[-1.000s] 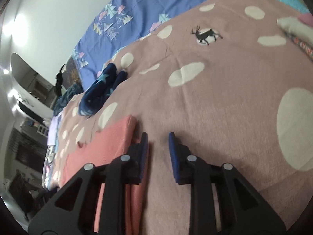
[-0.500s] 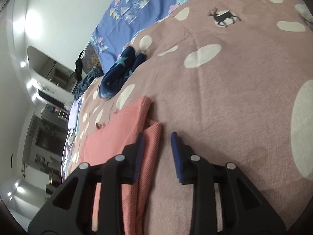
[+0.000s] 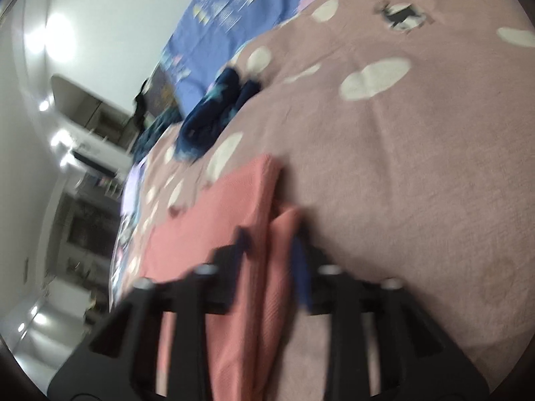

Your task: Fold small clothes

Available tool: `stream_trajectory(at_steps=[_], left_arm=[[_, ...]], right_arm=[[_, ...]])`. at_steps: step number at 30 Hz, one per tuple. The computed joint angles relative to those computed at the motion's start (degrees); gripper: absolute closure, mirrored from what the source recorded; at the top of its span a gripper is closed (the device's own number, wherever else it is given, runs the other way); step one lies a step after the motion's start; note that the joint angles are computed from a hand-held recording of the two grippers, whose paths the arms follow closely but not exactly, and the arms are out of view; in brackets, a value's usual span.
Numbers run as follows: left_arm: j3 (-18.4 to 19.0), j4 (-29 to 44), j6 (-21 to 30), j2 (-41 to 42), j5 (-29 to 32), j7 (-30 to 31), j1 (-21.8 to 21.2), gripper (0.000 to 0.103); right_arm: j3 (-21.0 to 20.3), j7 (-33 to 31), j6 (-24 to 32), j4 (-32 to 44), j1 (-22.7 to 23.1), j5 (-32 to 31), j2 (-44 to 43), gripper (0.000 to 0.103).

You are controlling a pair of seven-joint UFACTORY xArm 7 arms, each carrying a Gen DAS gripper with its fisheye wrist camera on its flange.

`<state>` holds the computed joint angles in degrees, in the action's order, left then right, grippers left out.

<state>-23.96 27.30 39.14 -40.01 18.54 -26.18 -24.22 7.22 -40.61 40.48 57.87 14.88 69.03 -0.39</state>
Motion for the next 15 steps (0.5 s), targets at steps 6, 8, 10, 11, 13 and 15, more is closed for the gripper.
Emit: stream_trajectory(at_steps=[6, 8, 10, 11, 13, 15], left_arm=[[7.0, -3.0, -5.5, -4.7, -9.1, 1.4, -4.0, 0.098], [7.2, -2.9, -5.9, -5.3, -10.4, 2.5, -4.0, 0.098], [6.9, -2.9, -6.0, -4.2, -11.2, 3.4, -3.5, 0.098], [6.5, -3.0, -6.1, -3.3, -11.4, 3.4, -3.2, 0.098], [5.5, -3.2, -6.9, -2.2, -10.8, 3.5, -2.2, 0.098], [5.2, -3.2, -7.4, -2.0, -10.5, 3.3, -1.7, 0.098]], right_arm=[[-2.2, -11.0, 6.1, -2.5, -0.7, 15.5, -4.2, 0.097], [-1.3, -11.0, 0.6, -2.7, 0.3, 13.4, -5.1, 0.1], [2.5, -4.9, -7.6, -2.0, -1.3, 6.1, -2.8, 0.1], [2.5, -1.6, -8.2, -1.4, -1.2, 3.9, -1.1, 0.1], [-0.8, -1.4, -3.2, -0.4, -0.2, 5.9, 0.3, 0.1], [-1.2, -3.2, -1.2, -0.7, -0.7, 7.2, -0.8, 0.097]])
